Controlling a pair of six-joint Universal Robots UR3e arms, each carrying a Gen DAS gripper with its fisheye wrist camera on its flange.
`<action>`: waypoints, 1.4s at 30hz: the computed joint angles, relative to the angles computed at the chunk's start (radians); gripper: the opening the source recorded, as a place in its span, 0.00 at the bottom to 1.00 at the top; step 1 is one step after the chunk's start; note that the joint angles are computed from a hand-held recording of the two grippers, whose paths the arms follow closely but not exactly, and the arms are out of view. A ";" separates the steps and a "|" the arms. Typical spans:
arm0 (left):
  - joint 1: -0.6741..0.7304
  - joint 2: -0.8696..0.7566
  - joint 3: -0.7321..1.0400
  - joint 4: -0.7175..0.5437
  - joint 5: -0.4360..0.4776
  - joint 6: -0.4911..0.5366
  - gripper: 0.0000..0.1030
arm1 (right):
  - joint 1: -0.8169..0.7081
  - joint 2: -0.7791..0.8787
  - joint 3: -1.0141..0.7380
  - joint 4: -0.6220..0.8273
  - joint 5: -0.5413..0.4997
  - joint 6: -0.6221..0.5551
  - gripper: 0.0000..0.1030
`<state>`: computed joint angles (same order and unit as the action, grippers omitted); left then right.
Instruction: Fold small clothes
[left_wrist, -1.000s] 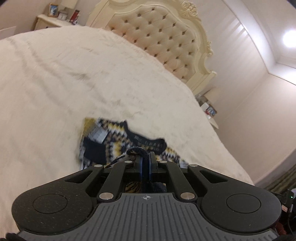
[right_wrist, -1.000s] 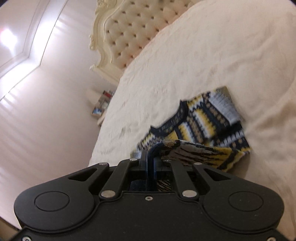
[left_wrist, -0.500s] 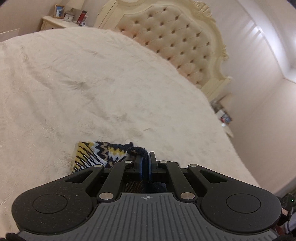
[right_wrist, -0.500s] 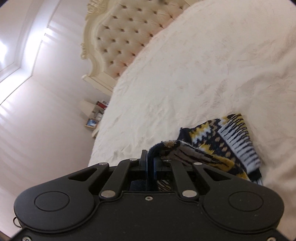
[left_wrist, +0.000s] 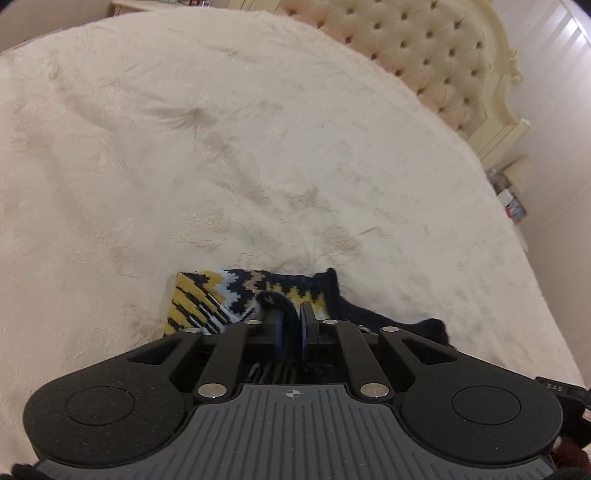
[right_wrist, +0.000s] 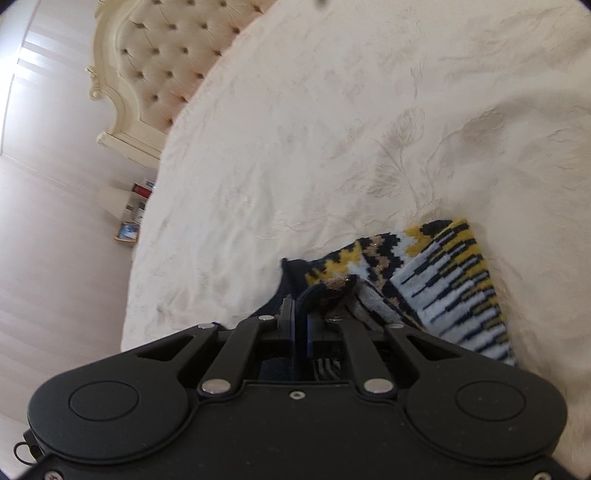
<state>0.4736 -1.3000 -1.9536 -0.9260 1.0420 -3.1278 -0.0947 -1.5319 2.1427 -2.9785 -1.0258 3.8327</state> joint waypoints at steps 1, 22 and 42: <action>-0.006 -0.023 0.008 0.009 0.010 -0.005 0.27 | 0.007 0.023 -0.021 0.005 -0.009 -0.010 0.19; -0.212 0.049 0.074 -0.129 0.228 0.224 0.74 | 0.178 -0.008 -0.220 0.320 -0.249 -0.360 0.73; -0.289 0.055 -0.096 -0.110 0.408 0.305 0.82 | 0.242 -0.111 -0.152 0.549 -0.447 -0.642 0.72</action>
<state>0.1844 -1.2452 -2.0499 -1.0355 1.4497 -2.8225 0.1477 -1.6424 1.9907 -2.4291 -1.4724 3.1903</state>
